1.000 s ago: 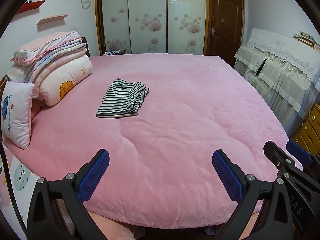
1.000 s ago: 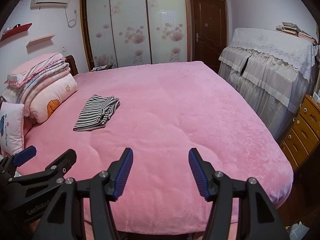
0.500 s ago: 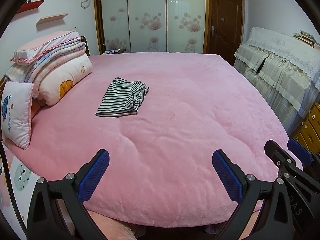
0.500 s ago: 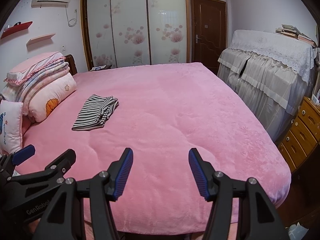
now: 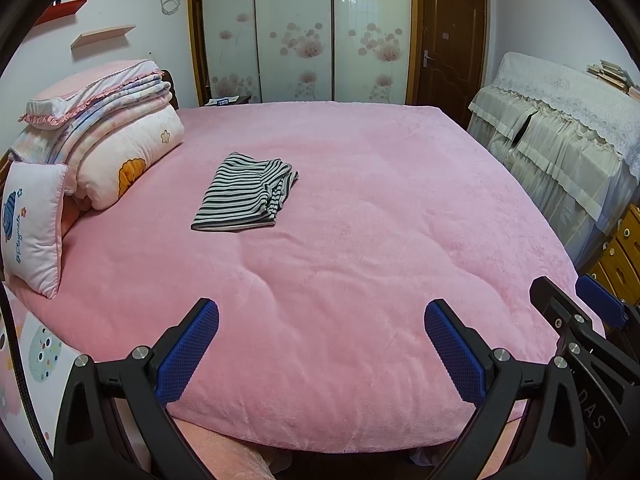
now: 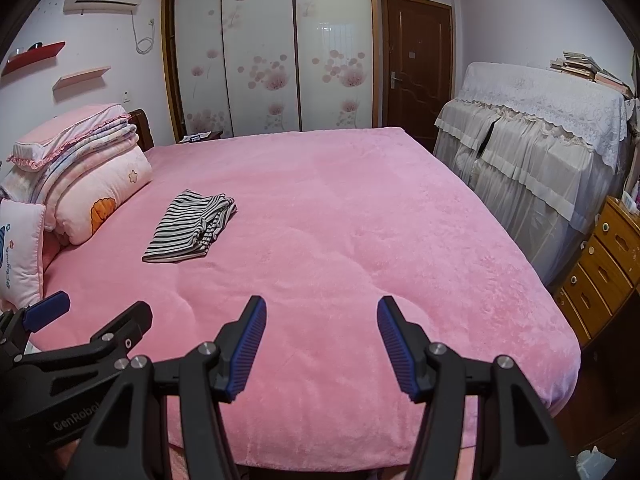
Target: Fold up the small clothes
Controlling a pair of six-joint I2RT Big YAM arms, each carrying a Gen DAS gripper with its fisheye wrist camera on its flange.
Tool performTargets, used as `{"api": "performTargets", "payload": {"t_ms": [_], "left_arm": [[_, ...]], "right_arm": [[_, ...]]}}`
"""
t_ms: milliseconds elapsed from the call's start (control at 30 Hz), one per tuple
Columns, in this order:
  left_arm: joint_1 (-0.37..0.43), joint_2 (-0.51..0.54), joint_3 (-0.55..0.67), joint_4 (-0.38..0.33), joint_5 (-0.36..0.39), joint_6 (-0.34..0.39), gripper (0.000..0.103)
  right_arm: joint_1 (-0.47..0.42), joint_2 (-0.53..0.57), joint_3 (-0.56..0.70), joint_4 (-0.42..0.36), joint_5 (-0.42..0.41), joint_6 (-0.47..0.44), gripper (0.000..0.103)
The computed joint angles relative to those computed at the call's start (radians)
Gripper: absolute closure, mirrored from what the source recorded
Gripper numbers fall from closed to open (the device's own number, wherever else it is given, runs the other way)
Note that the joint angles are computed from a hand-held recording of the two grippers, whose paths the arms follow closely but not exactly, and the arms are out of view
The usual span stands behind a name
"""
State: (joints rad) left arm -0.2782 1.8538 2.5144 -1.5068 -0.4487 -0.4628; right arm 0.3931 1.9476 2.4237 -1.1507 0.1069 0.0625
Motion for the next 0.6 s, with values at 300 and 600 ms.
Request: {"api": "performTargets", "payload": {"t_ms": [300, 600], "left_arm": [[0.005, -0.005, -0.006, -0.002, 0.005, 0.003, 0.001], [0.007, -0.008, -0.011, -0.006, 0.011, 0.001, 0.001]], "right_arm": [[-0.004, 0.005, 0.011, -0.006, -0.002, -0.003, 0.045], [-0.003, 0.007, 0.018, -0.012, -0.001, -0.003, 0.045]]}}
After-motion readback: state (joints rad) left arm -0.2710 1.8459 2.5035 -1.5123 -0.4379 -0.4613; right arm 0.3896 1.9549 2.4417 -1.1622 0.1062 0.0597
